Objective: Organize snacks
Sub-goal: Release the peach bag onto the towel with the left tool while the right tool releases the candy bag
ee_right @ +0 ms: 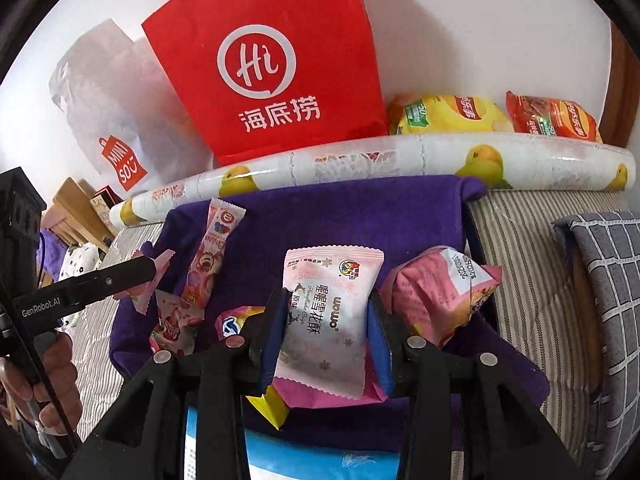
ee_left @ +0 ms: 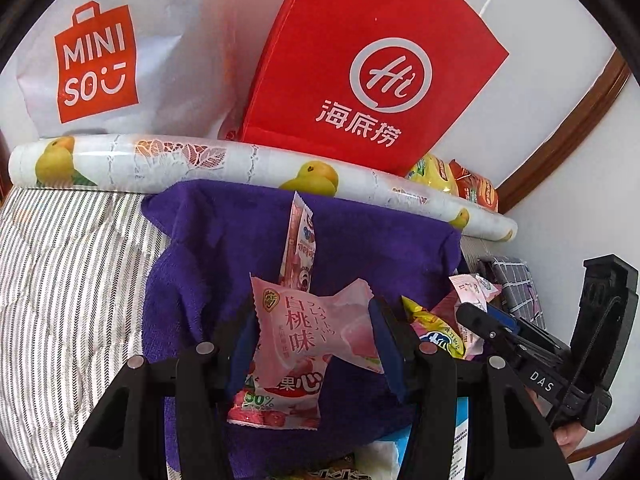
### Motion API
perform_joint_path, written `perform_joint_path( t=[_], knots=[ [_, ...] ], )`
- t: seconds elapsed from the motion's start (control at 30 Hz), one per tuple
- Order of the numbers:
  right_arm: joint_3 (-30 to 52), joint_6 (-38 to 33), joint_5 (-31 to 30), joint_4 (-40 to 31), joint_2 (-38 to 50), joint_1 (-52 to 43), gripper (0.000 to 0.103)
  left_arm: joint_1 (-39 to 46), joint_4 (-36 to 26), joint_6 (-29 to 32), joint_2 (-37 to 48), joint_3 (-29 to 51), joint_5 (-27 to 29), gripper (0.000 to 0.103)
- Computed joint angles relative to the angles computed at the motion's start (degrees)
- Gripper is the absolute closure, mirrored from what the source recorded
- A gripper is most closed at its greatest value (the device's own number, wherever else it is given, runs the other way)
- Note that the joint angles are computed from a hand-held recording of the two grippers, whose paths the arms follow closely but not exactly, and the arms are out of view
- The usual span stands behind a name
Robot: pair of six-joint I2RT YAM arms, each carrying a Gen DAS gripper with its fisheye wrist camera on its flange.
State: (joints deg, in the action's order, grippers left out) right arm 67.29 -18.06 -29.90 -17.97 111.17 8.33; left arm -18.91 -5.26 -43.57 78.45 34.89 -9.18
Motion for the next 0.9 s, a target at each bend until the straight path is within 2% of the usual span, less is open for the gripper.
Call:
perform_joint_path(
  t=[0.33,0.53,0.67,0.9],
  knots=[
    [-0.5,-0.7,0.0,0.2,-0.1,-0.2,0.06,-0.2,0.9,-0.3,3.0,0.4,1.3,0.051],
    [-0.8,-1.9,0.1,-0.2,-0.4,-0.1,0.053,0.0,1.2,-0.5,3.6,0.2,1.6,0.05],
    [-2.5,-2.6,-0.4,1.4,-1.6,-0.1,0.04,-0.1,1.6,-0.3,3.5,-0.1,1.6,0.05],
    [-4.1,-2.0,-2.6,2.8,-3.4,-0.8,0.033,-0.3,0.6,0.3,4.5,1.0,1.8,0.048]
  ],
)
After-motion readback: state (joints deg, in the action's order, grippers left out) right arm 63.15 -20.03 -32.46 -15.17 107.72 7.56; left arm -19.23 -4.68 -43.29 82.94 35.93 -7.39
